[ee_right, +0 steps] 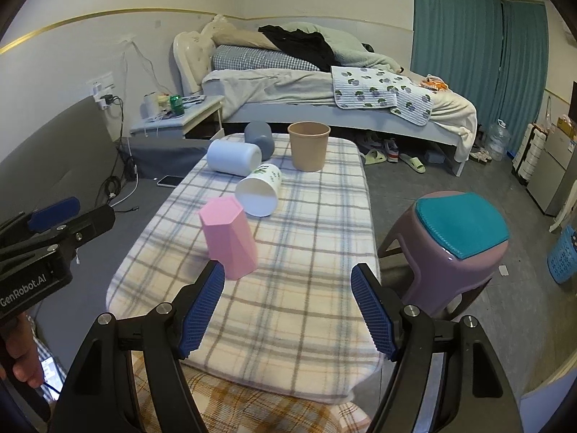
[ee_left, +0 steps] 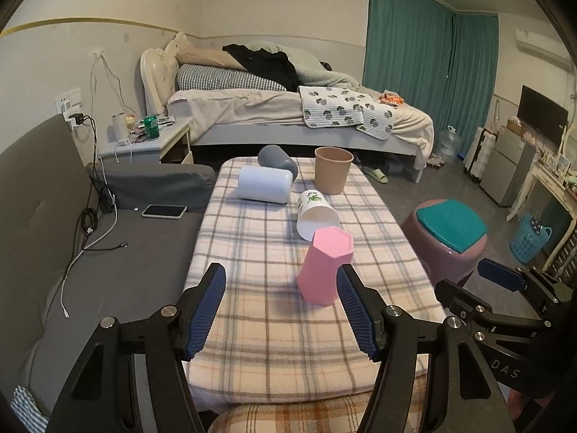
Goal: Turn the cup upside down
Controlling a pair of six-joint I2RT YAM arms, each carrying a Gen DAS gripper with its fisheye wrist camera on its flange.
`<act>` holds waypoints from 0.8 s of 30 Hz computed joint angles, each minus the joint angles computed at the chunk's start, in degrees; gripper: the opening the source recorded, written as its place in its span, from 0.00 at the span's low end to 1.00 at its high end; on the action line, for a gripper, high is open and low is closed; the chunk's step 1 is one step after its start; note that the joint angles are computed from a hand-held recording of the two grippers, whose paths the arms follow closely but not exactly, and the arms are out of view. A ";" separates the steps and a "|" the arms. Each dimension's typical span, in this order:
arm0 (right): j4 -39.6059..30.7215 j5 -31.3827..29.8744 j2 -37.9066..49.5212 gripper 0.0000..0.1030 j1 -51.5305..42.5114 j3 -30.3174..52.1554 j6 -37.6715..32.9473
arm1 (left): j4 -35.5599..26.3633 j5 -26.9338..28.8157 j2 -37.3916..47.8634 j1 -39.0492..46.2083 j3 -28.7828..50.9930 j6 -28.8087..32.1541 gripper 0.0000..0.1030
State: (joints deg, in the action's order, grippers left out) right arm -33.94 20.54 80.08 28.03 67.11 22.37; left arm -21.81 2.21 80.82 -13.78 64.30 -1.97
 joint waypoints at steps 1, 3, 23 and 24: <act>0.19 0.24 0.01 0.71 0.40 -0.31 0.31 | 0.55 0.11 -0.37 0.19 -1.02 0.15 0.65; 0.33 0.62 0.28 0.71 1.10 -0.91 1.32 | 1.46 0.35 -0.89 0.42 -2.78 0.65 0.65; 3.65 1.43 1.30 0.92 1.21 -2.83 4.78 | 4.32 -4.68 -0.88 1.72 -6.47 0.27 0.91; 3.87 1.24 1.41 0.92 1.13 -2.87 4.71 | 4.20 -4.80 -0.85 1.65 -6.45 0.20 0.91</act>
State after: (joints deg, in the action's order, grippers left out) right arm -30.07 21.78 81.49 29.16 64.24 27.08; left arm -17.61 -2.59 79.98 -12.12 57.85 -1.77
